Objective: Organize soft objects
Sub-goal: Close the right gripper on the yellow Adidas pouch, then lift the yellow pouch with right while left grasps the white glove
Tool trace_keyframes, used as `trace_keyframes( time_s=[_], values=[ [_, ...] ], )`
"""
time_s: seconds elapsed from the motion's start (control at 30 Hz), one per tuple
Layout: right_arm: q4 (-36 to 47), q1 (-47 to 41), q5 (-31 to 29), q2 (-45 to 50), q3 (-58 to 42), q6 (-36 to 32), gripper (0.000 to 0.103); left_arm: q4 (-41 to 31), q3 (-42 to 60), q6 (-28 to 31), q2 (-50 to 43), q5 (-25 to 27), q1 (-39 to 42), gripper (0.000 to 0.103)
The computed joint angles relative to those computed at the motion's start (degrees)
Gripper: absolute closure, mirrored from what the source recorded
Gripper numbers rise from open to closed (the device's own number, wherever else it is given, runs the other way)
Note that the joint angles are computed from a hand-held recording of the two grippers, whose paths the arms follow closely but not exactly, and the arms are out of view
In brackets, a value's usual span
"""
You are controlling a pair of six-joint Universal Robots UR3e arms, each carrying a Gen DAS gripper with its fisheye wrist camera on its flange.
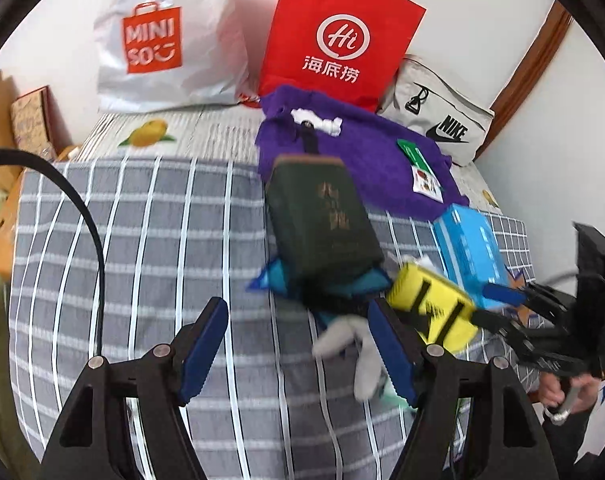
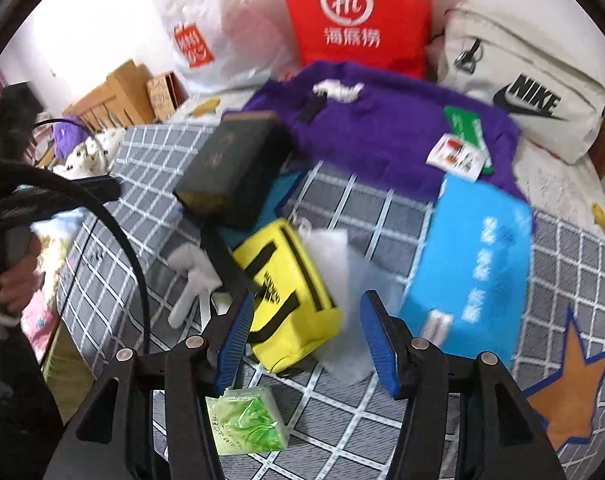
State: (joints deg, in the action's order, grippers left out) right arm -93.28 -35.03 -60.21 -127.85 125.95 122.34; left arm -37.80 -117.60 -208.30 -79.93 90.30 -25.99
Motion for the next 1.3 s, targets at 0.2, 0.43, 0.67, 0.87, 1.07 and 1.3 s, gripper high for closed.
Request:
trace_keyframes(
  time_s=[0.2,0.43,0.67,0.87,1.07,1.3],
  values=[
    [-18.6,12.2,-6.3,10.1,3.2,9.6,0.059,1.2,-5.8,-6.2,5.8,1.7,-5.0,0.031],
    [-3.4,2.1,-0.9,-1.7,3.2,0.1,0.084,2.7,-9.1,-8.7,8.3,0.6,-6.1,0.03],
    [22.3,-10.7,0.2,-16.2,0.9,-17.8,0.085,3.6,-7.6,-9.8,5.4,1.3,-8.5,0.03],
    [18.1,-5.7,-0.4,-16.3,3.4,-14.0,0.082,3.3,-5.9,-9.6,3.5,1.6,-10.0,0.03],
    [1.8,4.5,-2.3,-8.1,7.0,-2.5,0.087,3.0,-5.3,-9.2,2.7,1.9,-10.9,0.03],
    [17.7,-6.6,4.3,-12.0,0.1,-11.6,0.088,6.3,-6.2,-9.0,-1.0,-1.1,-9.2,0.029]
  ],
)
